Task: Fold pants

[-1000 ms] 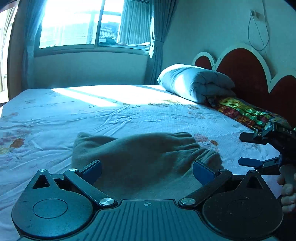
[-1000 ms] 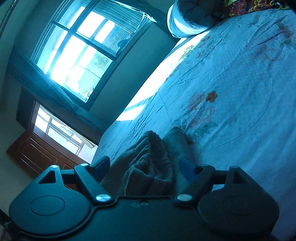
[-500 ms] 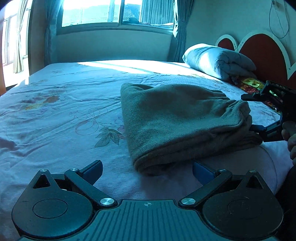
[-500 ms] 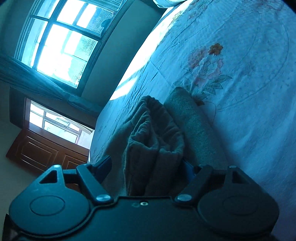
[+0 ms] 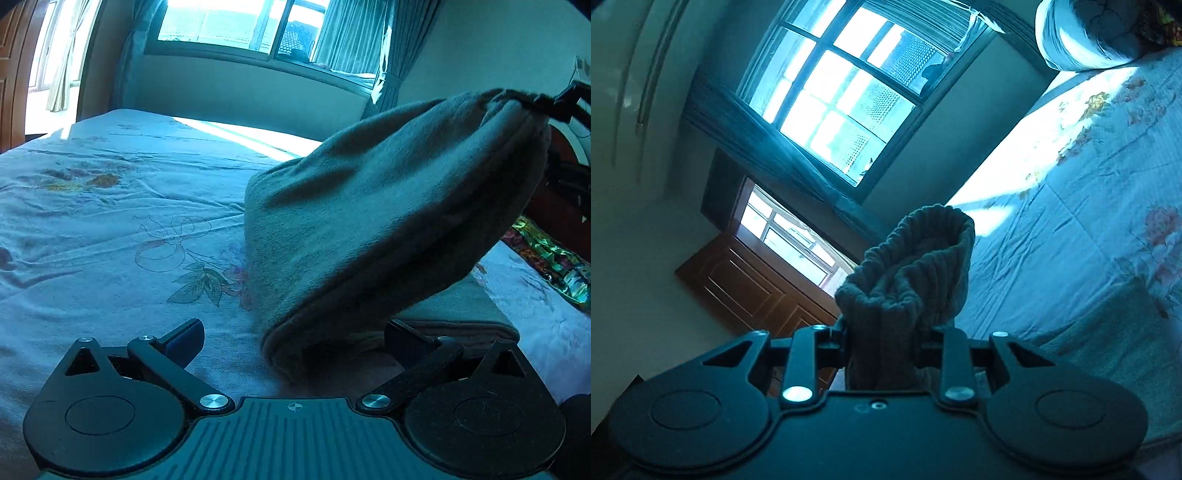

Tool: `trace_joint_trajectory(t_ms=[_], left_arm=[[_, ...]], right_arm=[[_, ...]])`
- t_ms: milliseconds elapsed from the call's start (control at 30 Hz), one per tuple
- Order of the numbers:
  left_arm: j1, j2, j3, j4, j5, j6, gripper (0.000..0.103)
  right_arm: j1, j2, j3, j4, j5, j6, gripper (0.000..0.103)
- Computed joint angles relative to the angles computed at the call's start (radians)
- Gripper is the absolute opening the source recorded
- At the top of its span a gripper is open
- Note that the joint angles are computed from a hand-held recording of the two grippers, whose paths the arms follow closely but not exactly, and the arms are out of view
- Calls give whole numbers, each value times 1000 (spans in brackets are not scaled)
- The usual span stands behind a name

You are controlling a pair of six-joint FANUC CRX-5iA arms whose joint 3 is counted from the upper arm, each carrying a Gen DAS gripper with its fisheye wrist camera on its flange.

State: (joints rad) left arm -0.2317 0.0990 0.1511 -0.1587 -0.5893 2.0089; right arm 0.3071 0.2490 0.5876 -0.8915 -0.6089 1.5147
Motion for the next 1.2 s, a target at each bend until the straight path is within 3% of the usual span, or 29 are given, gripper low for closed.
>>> trace_joint_trajectory(t_ms=[67, 100, 133, 200, 233, 267, 333, 433, 567, 633, 700, 733, 833, 900, 1033, 1133, 1200], left_arm=[[-41, 37, 109, -215, -155, 218, 103], [-42, 41, 116, -255, -176, 304, 103], [-25, 22, 83, -243, -145, 354, 103], [-35, 32, 99, -270, -190, 335, 103], [-48, 43, 114, -290, -217, 314, 103], [-57, 47, 115, -307, -224, 302, 103], [-76, 54, 127, -345, -239, 310, 103], [-70, 47, 117, -342, -227, 332, 103], [-84, 13, 82, -402, -151, 406, 102], [-95, 18, 96, -415, -169, 385, 102], [-74, 46, 111, -326, -200, 294, 102], [-78, 49, 107, -331, -194, 283, 103], [-74, 47, 101, -325, -183, 273, 103], [-72, 38, 93, -321, -181, 272, 103], [-65, 14, 81, -281, -197, 210, 103], [-40, -34, 40, -215, -187, 143, 103], [-44, -68, 24, -253, -170, 185, 103]], right_arm=[[-2, -20, -25, 24, 33, 4, 21], [3, -23, -46, 88, 48, -42, 21], [4, -23, -75, 143, 53, -98, 21], [19, -1, -149, 308, 51, -239, 21], [3, 28, -162, 328, -12, -285, 21], [-15, 45, -192, 295, -27, -319, 20], [-48, 18, -255, 178, 31, -268, 21], [-25, 23, -226, 257, 10, -288, 22], [-33, 3, -221, 204, 31, -215, 21], [-35, -20, -243, 189, 64, -196, 21], [-11, -26, -276, 310, 88, -279, 21], [-20, 0, -264, 327, 50, -301, 21], [-58, 15, -257, 209, 32, -295, 24], [-41, 7, -253, 258, 30, -306, 27], [17, -39, -304, 482, 88, -389, 34], [79, -92, -425, 830, 221, -623, 36], [87, -105, -443, 898, 286, -627, 38]])
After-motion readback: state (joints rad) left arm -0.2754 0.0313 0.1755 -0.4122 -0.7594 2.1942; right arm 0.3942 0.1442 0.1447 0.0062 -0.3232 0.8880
